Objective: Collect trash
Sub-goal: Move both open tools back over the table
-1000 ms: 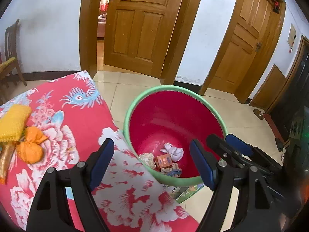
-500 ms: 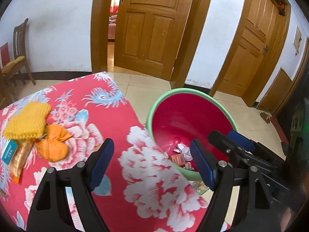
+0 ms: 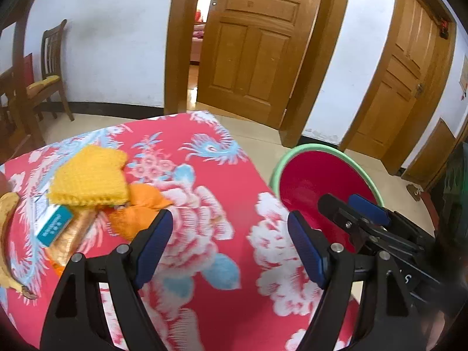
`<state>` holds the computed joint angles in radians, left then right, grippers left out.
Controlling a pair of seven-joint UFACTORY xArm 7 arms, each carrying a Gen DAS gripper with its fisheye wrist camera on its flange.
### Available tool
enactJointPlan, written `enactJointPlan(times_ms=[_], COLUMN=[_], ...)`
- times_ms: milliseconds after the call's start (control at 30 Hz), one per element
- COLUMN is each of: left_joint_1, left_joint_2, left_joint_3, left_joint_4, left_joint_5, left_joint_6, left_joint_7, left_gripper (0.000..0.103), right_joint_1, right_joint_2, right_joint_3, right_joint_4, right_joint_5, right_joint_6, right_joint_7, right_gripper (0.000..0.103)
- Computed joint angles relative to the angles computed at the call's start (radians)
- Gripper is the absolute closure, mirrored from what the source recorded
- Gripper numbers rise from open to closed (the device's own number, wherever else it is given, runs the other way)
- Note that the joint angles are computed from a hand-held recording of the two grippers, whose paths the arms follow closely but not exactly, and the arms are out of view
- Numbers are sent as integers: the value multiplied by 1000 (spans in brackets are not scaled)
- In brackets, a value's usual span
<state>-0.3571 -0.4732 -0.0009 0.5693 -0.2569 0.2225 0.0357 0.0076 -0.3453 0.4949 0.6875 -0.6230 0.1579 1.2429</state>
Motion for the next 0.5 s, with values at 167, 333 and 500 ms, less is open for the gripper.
enactJointPlan(times_ms=[167, 333, 500], left_joint_1=[9, 47, 93], left_joint_2=[-21, -51, -102], left_joint_3=[49, 75, 118], left_joint_4=[-18, -40, -72], left_joint_5=[-12, -15, -25], left_joint_6=[9, 16, 30], left_joint_7=[36, 64, 89], left_gripper=[23, 23, 22], right_joint_1=[-11, 34, 111], right_joint_2=[77, 173, 243], right_joint_3=[42, 40, -4], right_joint_4=[74, 162, 211], right_joint_5=[-76, -172, -178], right_joint_6=[16, 46, 27], right_joint_7=[49, 104, 107], right_gripper=[33, 33, 29])
